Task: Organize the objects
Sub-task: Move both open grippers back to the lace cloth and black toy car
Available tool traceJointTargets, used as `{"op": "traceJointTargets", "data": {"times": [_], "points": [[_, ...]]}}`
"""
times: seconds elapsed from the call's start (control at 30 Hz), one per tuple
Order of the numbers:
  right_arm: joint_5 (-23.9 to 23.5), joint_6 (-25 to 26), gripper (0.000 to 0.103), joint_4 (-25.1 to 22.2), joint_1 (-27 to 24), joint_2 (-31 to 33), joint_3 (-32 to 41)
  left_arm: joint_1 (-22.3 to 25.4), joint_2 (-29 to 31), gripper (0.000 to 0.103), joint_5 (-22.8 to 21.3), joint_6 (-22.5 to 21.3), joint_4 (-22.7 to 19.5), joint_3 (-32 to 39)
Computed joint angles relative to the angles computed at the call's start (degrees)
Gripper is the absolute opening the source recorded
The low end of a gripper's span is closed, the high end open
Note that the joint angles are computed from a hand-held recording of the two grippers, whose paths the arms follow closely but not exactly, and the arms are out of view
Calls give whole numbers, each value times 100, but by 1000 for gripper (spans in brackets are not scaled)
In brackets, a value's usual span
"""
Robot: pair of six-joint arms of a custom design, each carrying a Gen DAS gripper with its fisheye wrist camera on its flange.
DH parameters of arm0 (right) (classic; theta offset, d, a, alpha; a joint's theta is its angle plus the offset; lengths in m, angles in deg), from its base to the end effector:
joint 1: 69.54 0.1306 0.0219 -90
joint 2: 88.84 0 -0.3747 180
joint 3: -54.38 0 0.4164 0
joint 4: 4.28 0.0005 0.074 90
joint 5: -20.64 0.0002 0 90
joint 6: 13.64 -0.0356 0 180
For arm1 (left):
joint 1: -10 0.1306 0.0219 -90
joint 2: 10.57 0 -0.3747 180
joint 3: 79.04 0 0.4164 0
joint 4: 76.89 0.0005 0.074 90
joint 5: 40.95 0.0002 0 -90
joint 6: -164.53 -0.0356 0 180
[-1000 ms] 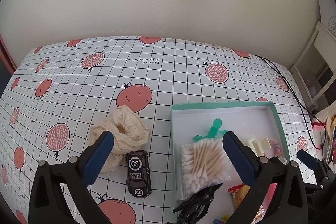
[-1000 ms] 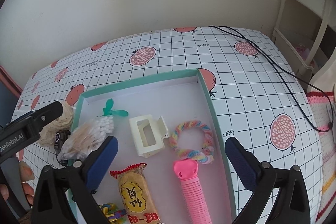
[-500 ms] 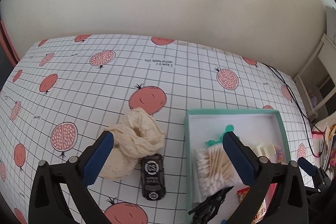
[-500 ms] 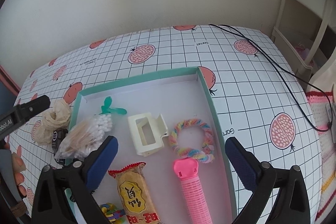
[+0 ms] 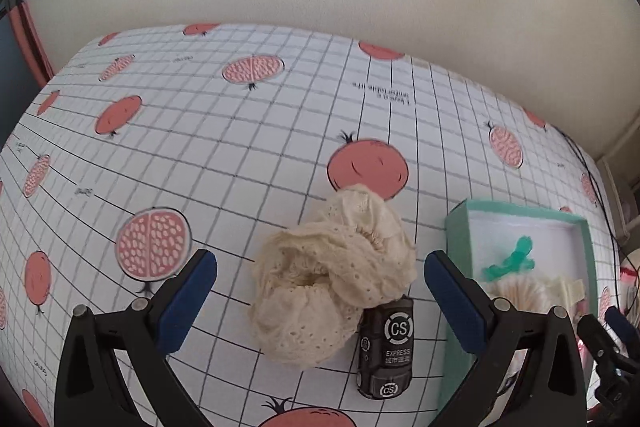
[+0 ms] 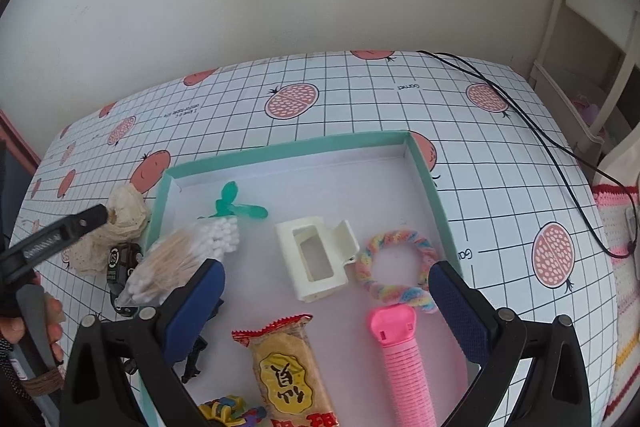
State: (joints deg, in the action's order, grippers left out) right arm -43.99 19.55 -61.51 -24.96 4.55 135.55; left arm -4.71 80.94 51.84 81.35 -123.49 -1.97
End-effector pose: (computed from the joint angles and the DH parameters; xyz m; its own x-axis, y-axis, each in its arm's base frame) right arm 0.3587 0.3314 0.3170 -0.8062 0.2671 -0.5279 0.2696 0.9601 0.0741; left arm 0.4713 -0.1260 0.3054 -0.8731 0.1066 -0.4757 0.1740 0.9797 -0.0998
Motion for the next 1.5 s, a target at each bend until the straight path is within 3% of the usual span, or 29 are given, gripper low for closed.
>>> {"op": "traceJointTargets", "data": {"times": [0.07,0.23,0.43,0.47,0.7,1.07,1.27,1.5], "points": [[-8,30,103,-12,10,38,26,6,47,103,-17,69,45,-43],[-14,75,103,-49,27,94,59,68,113,103,-575,245,163,-152],[16,101,103,-55,63,133,140,370,143,103,-684,557,0,-146],[17,111,103,-40,71,144,165,449,131,103,-564,329,36,-169],[87,424,103,206,264,380,577,636,122,103,-665,253,-176,-94],[31,1235,103,315,647,1373,1780,1030,179,103,-510,-35,-355,0],[124,1185,93,261,741,1683,2102,1208,272,103,-313,-246,-491,107],[-101,1089,82,264,714,1839,2212,1323,281,103,-93,-346,-507,125]]}}
